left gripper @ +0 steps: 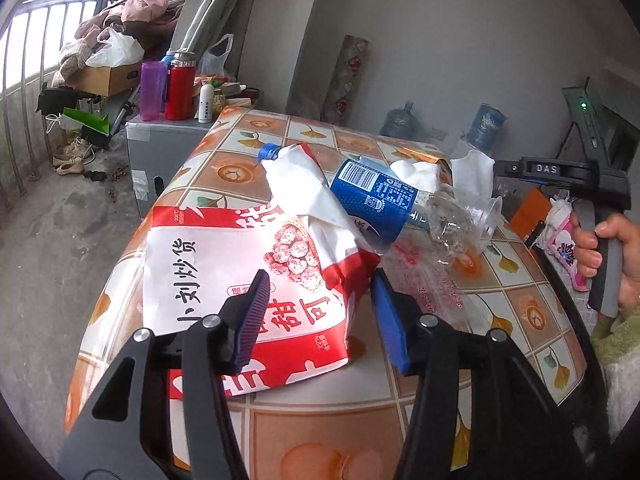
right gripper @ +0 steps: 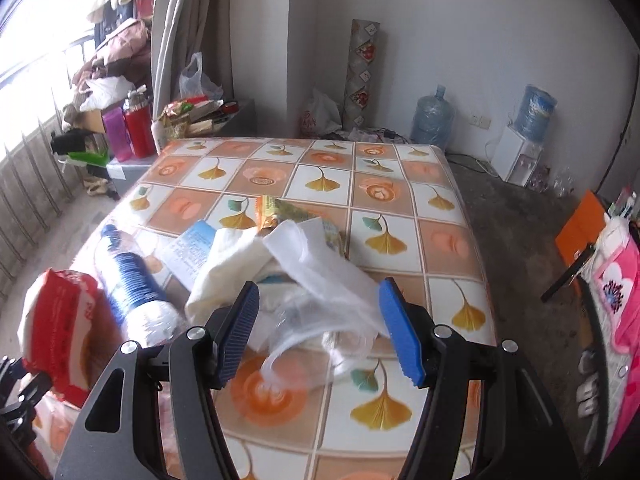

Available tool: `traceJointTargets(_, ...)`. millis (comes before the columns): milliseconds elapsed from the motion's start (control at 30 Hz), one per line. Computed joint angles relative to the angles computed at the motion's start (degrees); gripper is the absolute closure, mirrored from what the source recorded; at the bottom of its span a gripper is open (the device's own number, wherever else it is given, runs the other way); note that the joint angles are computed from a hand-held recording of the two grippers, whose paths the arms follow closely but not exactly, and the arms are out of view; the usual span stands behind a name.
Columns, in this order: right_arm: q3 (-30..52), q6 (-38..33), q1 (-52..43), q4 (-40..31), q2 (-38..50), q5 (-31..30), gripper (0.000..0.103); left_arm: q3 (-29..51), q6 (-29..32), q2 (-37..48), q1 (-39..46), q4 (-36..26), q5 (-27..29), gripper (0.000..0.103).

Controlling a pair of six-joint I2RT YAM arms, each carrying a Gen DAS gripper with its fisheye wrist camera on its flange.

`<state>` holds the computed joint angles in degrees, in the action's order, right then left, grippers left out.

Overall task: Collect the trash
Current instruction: 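Grasp the white tissue with the right tool and lift it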

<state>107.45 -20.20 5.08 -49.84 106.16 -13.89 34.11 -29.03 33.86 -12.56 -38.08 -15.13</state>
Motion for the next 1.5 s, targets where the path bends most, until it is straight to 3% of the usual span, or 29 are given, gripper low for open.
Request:
traceJointTargets(167, 2.7, -1.7, 1.9, 1.0, 3.6, 3.4, 0.054, 0.3, -0.1, 0.1, -1.5, -0.3, -1.4, 0.065)
traceJointTargets(333, 3.5, -2.0, 2.4, 1.0, 4.6, 4.2, 0.079, 0.3, -0.2, 0.5, -1.8, -0.2, -1.1, 0.080)
traceJointTargets(433, 2.6, -1.8, 2.2, 1.4, 4.0, 3.9, 0.092, 0.1, -0.2, 0.1, -2.2, -0.3, -1.5, 0.081)
traceJointTargets(533, 1.5, -1.8, 2.1, 2.1, 3.1, 3.9, 0.097, 0.3, 0.1, 0.0, -2.5, -0.2, -1.7, 0.083)
traceJointTargets(833, -1.2, -2.1, 1.7, 5.1, 0.2, 4.4, 0.099, 0.7, 0.5, -0.6, -5.3, -0.4, -4.8, 0.085)
traceJointTargets(1500, -2.2, -0.8, -1.9, 7.7, -6.6, 2.9, 0.100, 6.3, -2.9, -2.8, -20.0, -7.4, -20.7, 0.087)
